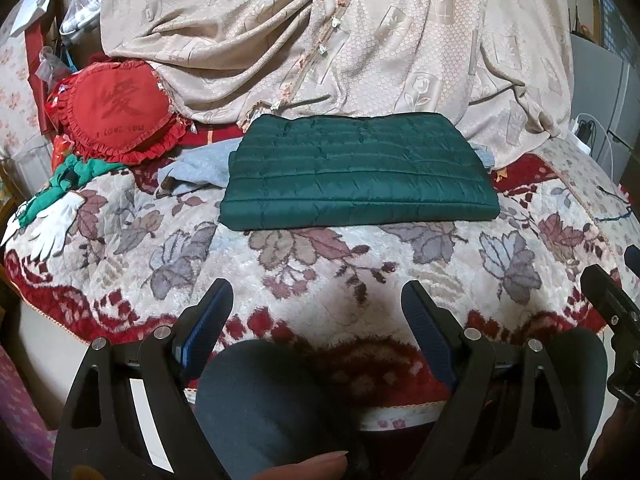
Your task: Fold large clothes
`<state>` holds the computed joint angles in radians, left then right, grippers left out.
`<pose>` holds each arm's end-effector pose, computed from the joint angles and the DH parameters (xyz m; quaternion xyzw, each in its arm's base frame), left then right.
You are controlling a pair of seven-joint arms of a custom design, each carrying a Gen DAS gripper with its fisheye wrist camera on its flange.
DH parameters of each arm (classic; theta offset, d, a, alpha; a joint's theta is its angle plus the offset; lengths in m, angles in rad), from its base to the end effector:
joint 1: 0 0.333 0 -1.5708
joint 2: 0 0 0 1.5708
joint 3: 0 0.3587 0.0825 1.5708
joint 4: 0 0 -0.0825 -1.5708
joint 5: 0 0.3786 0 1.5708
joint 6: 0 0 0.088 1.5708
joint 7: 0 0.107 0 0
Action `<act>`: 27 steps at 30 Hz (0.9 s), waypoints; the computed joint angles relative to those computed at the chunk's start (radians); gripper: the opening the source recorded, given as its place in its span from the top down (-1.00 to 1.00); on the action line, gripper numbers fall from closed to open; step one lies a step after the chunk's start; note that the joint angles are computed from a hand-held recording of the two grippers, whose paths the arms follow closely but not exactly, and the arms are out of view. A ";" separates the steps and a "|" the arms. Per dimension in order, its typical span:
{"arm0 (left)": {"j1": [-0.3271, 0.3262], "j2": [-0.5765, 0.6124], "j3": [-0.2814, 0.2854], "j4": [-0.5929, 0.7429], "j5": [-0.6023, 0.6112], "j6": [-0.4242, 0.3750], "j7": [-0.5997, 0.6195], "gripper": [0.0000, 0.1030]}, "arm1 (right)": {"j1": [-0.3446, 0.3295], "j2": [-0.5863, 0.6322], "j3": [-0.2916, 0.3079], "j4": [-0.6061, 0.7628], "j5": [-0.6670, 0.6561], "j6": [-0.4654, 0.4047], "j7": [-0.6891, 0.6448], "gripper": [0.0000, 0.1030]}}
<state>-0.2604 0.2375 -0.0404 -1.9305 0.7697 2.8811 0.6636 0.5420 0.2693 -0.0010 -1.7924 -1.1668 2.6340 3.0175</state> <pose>0.6110 -0.2292 0.4813 -0.6295 0.6728 -0.2811 0.2684 0.5647 0.3660 0.4955 -0.6265 0.6306 -0.3356 0.3117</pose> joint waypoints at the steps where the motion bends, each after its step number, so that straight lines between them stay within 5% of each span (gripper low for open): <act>1: -0.002 -0.001 0.002 -0.002 0.004 0.002 -0.007 -0.68 | 0.000 0.000 0.001 0.001 0.002 0.000 -0.006 -0.99; 19: 0.046 -0.039 -0.002 -0.004 -0.057 0.058 0.044 -0.68 | 0.037 0.039 -0.005 0.077 0.065 -0.075 -0.108 -0.99; 27: 0.045 -0.027 -0.015 -0.008 -0.121 0.044 0.115 -0.68 | 0.033 0.017 -0.008 0.056 0.040 -0.080 -0.050 -0.99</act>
